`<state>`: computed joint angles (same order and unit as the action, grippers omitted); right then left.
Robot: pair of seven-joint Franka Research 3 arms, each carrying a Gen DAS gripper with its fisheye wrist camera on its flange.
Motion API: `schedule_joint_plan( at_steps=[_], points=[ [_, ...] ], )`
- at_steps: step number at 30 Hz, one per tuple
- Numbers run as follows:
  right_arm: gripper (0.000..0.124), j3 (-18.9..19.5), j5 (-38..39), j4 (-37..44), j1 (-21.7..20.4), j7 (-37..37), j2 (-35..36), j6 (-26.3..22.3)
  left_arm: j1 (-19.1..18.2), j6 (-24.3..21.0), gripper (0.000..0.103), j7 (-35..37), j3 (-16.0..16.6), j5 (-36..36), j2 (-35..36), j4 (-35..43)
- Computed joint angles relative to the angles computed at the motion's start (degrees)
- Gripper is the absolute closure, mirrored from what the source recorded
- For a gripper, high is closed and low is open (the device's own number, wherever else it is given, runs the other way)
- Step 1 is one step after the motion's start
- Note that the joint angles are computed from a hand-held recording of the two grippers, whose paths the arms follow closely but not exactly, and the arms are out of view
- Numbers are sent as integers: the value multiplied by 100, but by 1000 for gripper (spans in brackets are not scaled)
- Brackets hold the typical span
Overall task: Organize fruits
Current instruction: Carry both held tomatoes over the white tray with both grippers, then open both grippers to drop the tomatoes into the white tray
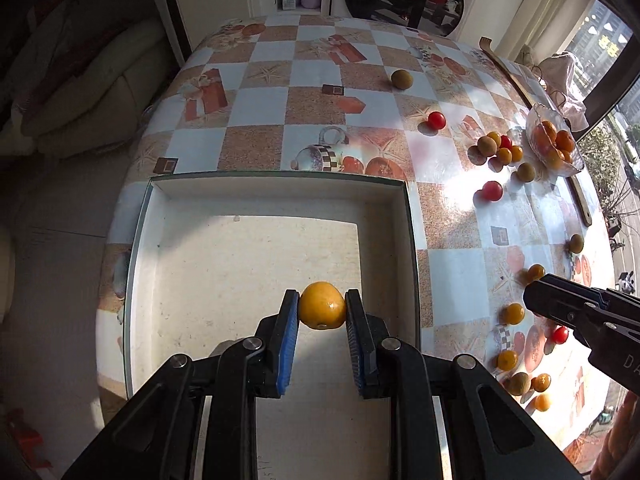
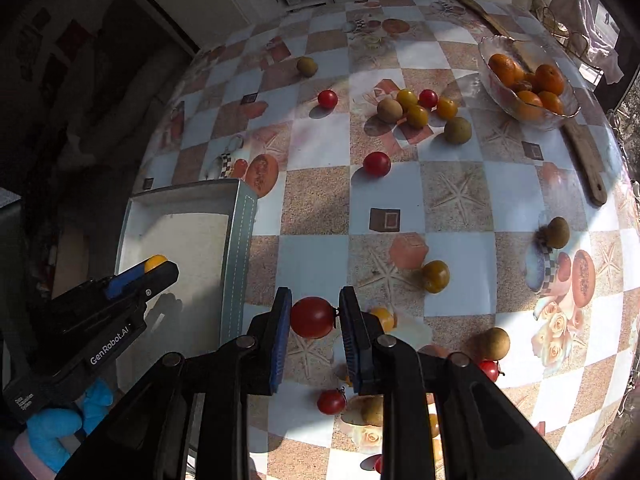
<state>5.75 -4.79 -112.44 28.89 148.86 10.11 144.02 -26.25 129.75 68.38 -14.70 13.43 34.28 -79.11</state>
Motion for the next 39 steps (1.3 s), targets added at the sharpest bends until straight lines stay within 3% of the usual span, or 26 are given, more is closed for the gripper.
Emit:
schedule_joint_plan(
  at_steps=[8,14,26,30,31,32,33,34,38,39],
  points=[
    [97,-8,468,2044,182,-860,1593,-239,183,-40,78,-286,267,246,158,40],
    [97,-194,710,3284,326,-1141,2546,-806,250,-100,78,-389,301,301,316,123],
    [95,-432,569,4330,523,-1226,3274,-1633,236,11,78,-252,320,469,370,80],
    [84,-382,637,4332,479,-1309,3287,-1547,196,43,77,-250,347,573,375,65],
    [80,-366,671,4309,461,-1344,3273,-1518,151,23,70,-285,390,652,383,85],
    [78,-366,684,4304,457,-1361,3262,-1526,124,29,43,-326,423,721,365,65],
    [71,-365,698,4273,456,-1373,3237,-1491,113,87,29,-379,444,775,331,13],
    [69,-366,708,4242,458,-1375,3216,-1443,139,280,23,-419,438,809,243,-140],
    [55,-348,784,3869,456,-1356,2937,-1100,149,166,23,-352,412,880,186,-178],
    [44,-366,770,3720,471,-1315,2811,-1036,154,138,23,-350,400,870,173,-184]
  ],
)
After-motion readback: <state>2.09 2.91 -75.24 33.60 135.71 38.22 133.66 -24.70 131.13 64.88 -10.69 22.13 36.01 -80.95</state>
